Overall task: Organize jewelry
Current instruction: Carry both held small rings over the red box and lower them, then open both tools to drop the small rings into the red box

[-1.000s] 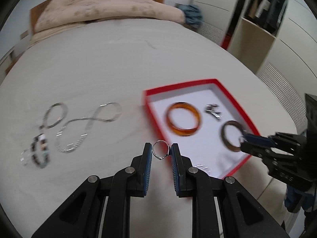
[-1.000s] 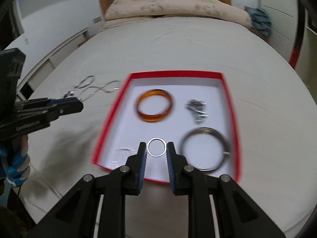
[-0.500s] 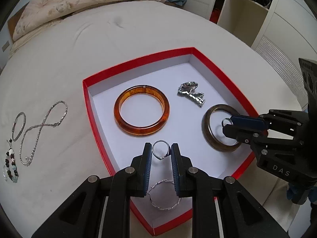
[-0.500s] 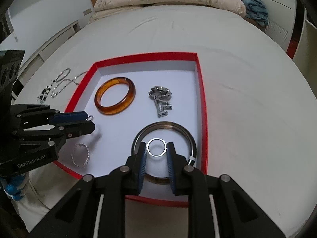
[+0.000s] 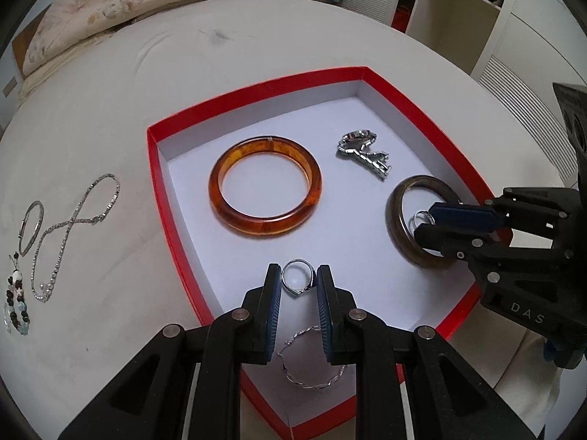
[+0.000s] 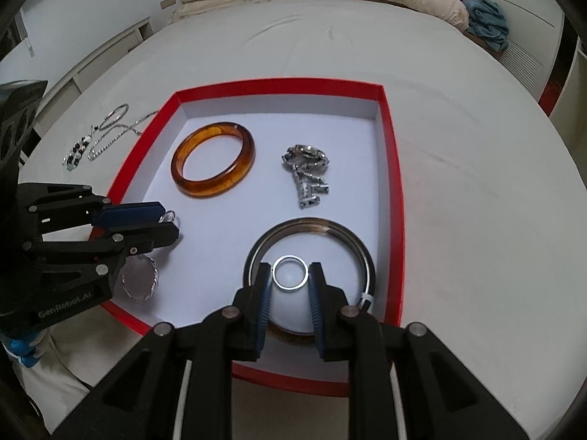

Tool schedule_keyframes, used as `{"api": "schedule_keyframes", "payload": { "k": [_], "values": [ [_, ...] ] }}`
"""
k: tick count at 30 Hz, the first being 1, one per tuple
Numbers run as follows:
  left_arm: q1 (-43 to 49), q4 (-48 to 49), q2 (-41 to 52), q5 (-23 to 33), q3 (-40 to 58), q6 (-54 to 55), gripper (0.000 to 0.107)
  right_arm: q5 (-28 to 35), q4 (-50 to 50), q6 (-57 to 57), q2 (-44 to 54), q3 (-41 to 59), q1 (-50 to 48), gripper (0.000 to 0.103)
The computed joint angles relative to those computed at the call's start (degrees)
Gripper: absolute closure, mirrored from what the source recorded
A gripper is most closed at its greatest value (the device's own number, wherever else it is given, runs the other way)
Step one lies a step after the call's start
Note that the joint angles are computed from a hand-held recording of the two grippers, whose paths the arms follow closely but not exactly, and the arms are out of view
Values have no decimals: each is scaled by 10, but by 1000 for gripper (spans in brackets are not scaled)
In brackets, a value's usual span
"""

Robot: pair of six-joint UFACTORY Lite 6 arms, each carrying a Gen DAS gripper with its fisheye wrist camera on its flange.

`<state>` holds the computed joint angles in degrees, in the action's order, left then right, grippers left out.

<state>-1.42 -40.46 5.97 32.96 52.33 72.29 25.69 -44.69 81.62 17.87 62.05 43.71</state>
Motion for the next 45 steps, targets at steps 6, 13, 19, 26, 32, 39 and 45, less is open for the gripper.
{"api": "schedule_keyframes", "payload": {
  "k": [6, 13, 19, 26, 32, 39, 45],
  "values": [
    [0, -8, 0, -1, -1, 6, 88, 7, 17, -23, 12, 14, 2, 84],
    [9, -11, 0, 4, -1, 15, 88, 13, 29, -39, 18, 21, 2, 84],
    [7, -7, -4, 0, -4, 13, 88, 15, 34, -46, 19, 25, 1, 83],
    [1, -4, -5, -8, -6, 6, 87, 16, 26, -33, 16, 23, 5, 83],
    [-4, -4, -8, -15, -11, 4, 86, 18, 29, -34, 13, 21, 6, 83],
    [-3, 3, -16, -1, -9, -2, 83, 37, 3, 9, -25, -3, 17, 83],
    [2, 12, -41, 11, -14, -8, 82, 77, -3, 30, -69, -19, 37, 83]
  ]
}}
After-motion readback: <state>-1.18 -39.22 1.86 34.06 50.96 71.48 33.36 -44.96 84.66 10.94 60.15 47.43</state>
